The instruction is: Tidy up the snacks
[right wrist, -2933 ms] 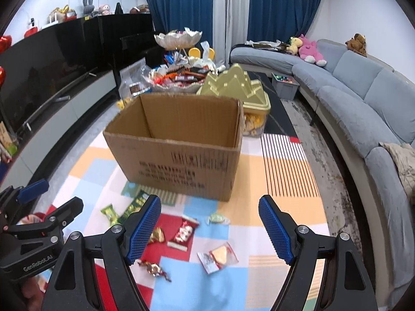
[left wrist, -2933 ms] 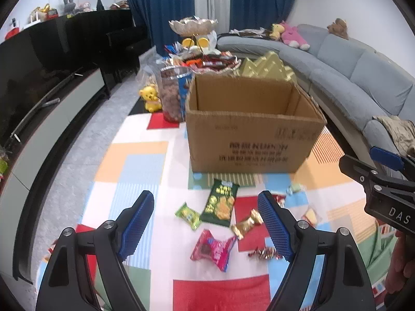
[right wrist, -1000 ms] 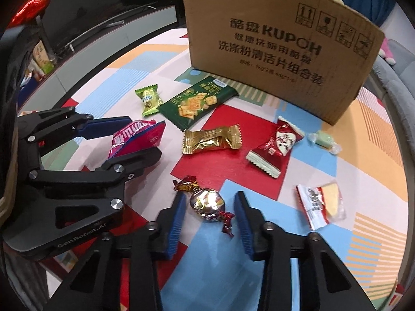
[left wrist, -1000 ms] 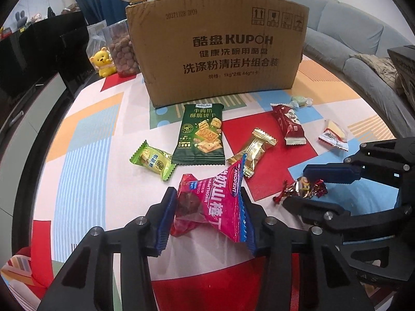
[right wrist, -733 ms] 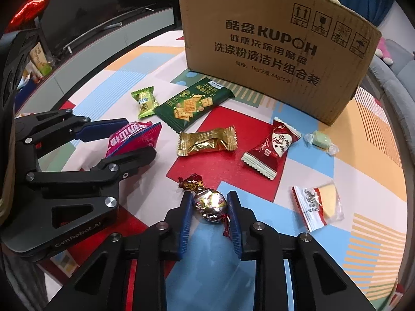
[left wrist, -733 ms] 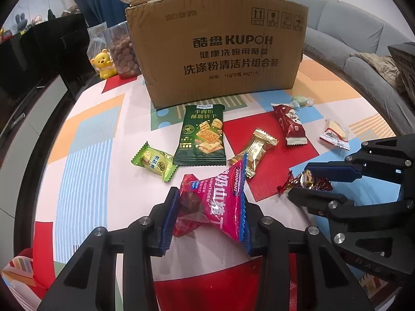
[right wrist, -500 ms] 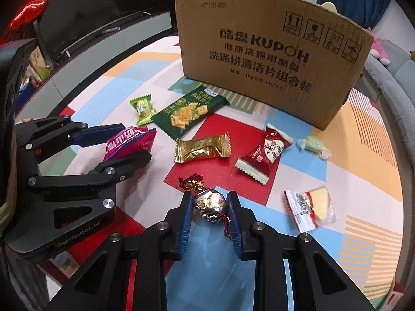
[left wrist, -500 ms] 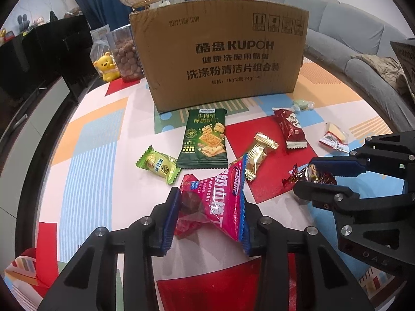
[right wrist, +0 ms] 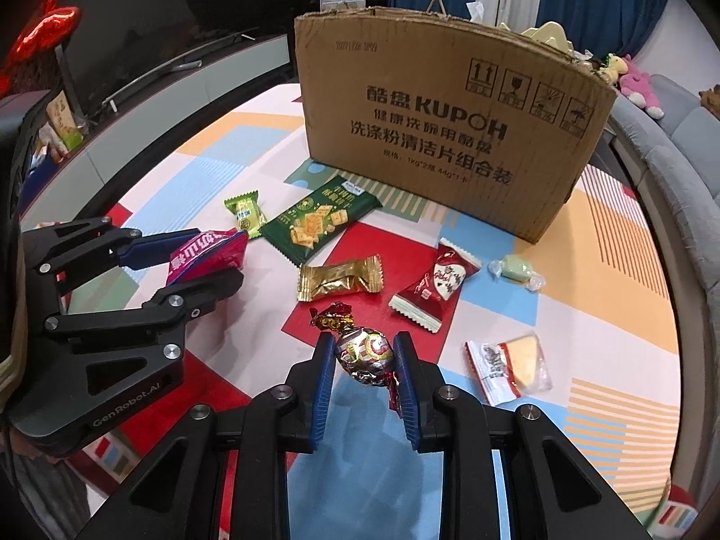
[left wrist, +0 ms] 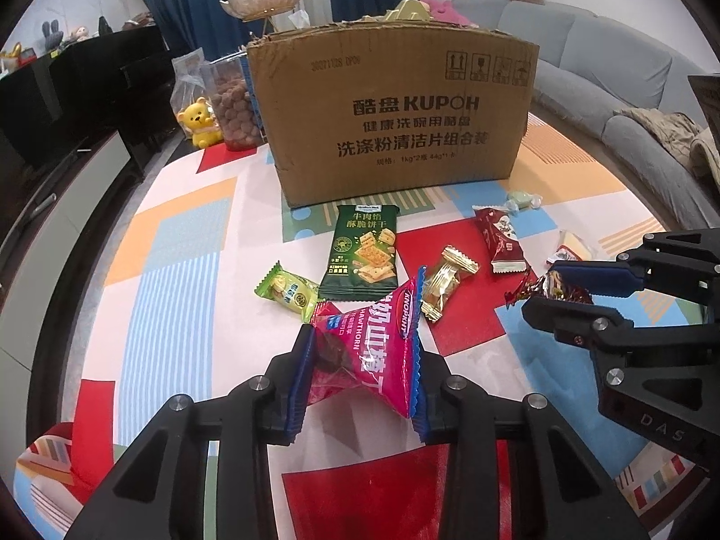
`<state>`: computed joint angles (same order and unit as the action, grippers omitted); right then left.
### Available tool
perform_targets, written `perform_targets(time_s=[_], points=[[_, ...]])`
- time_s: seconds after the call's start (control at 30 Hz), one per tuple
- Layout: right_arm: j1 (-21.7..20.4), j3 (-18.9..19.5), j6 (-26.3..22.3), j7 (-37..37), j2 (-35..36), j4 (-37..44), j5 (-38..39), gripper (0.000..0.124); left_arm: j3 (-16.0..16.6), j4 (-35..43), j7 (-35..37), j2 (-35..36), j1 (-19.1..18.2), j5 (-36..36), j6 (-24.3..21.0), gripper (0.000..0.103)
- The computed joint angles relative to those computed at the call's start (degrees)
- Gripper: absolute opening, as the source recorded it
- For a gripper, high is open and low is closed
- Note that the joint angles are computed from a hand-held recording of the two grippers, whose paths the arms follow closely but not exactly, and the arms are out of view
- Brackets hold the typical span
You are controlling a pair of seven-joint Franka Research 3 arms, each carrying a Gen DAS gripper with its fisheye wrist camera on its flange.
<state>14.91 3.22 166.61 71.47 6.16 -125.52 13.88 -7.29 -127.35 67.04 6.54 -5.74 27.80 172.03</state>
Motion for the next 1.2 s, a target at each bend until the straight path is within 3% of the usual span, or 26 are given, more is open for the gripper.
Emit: perform_targets(time_s=[0.6, 1.2], points=[[-0.1, -0.3, 1.0, 3.7, -3.3, -1.0, -1.6, 0.028, -0.8, -0.9, -2.3, -3.5, 0.6, -3.2, -1.7, 0.036], [-0.9, -0.5, -0.2, 8.3, -5.2, 0.9, -3.7, 0.028, -1.3, 2.6, -5.9, -5.2, 0.4, -5.6, -8.6, 0.035]])
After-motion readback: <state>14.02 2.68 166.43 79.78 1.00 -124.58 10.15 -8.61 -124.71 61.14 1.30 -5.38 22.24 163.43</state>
